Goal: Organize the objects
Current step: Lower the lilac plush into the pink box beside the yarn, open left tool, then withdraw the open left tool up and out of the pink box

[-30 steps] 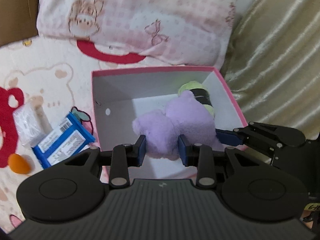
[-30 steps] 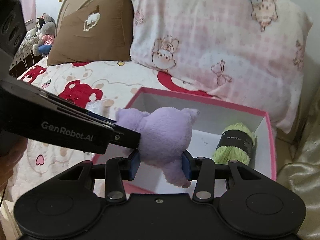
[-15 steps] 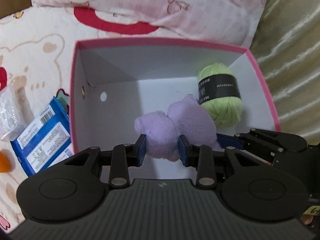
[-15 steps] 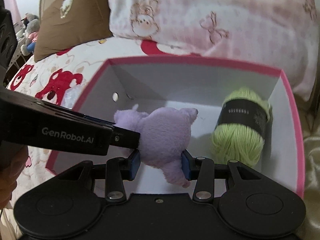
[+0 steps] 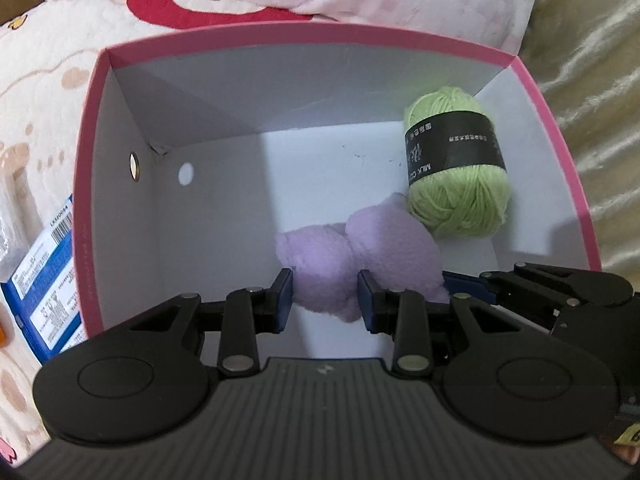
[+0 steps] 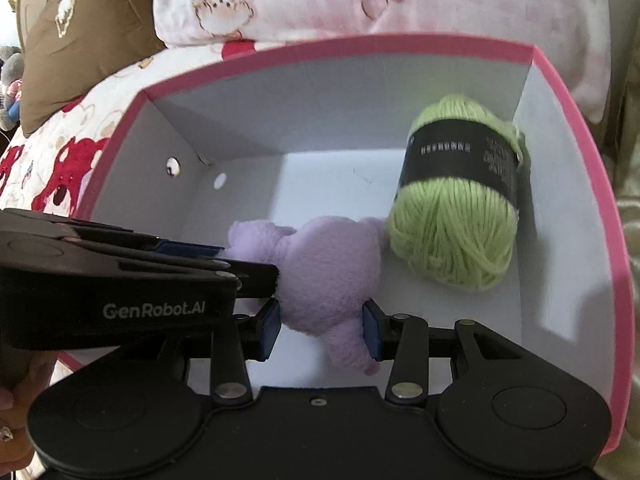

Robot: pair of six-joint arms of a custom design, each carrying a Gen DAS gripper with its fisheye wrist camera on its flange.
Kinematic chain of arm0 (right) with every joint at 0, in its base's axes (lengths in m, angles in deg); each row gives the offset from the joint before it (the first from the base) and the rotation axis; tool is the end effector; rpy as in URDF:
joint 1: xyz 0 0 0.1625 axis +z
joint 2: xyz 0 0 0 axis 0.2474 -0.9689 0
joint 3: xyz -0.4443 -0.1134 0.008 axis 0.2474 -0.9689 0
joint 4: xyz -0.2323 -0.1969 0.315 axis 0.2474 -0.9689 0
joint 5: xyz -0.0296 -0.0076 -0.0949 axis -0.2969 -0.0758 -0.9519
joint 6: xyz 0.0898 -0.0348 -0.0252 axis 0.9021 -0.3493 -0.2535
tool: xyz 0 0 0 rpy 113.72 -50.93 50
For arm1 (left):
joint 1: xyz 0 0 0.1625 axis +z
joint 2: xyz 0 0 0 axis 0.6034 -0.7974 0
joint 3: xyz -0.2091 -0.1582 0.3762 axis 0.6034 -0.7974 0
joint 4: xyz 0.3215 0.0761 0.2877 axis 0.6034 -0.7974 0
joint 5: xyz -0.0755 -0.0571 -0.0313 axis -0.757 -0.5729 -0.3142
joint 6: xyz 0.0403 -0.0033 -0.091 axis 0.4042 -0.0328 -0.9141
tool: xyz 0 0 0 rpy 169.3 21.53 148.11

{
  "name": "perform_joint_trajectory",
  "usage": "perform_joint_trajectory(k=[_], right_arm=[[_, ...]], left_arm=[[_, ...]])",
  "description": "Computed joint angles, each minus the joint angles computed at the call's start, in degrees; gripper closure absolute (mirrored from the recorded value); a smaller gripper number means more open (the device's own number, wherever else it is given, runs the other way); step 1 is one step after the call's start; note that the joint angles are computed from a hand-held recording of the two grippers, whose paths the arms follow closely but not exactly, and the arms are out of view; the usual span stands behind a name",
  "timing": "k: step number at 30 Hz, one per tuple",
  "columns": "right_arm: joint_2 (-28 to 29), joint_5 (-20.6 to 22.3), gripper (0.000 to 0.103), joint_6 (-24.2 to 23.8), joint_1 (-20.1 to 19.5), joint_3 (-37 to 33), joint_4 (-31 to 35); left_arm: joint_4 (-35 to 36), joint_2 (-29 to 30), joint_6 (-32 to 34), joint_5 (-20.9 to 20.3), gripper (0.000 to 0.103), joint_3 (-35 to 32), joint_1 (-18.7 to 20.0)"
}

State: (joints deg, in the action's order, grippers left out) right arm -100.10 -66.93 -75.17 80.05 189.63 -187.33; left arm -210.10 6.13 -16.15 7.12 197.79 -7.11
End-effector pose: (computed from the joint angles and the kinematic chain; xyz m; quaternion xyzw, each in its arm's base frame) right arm 0.1063 -0.3479 0.3090 0.0675 -0.9351 0.1953 0.2878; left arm -0.3806 -0.4183 0.0123 0.1754 0.9591 -0.0870 0.2044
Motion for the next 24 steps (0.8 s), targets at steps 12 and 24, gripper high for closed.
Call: perform_joint_trajectory(k=[12,24], right_arm=[[3.86,-7.99,0.056,-0.82,3.16,0.24,-4.09],[6.84,-15.65,0.049,-4.83,5.73,0.48,-7.11]], left_arm=[[0.06,0.9,0.64,1.93,0.07,0.06,-0.16],[-0.14,0.24,2.68,2.15,0.074,1.06,-0.51]])
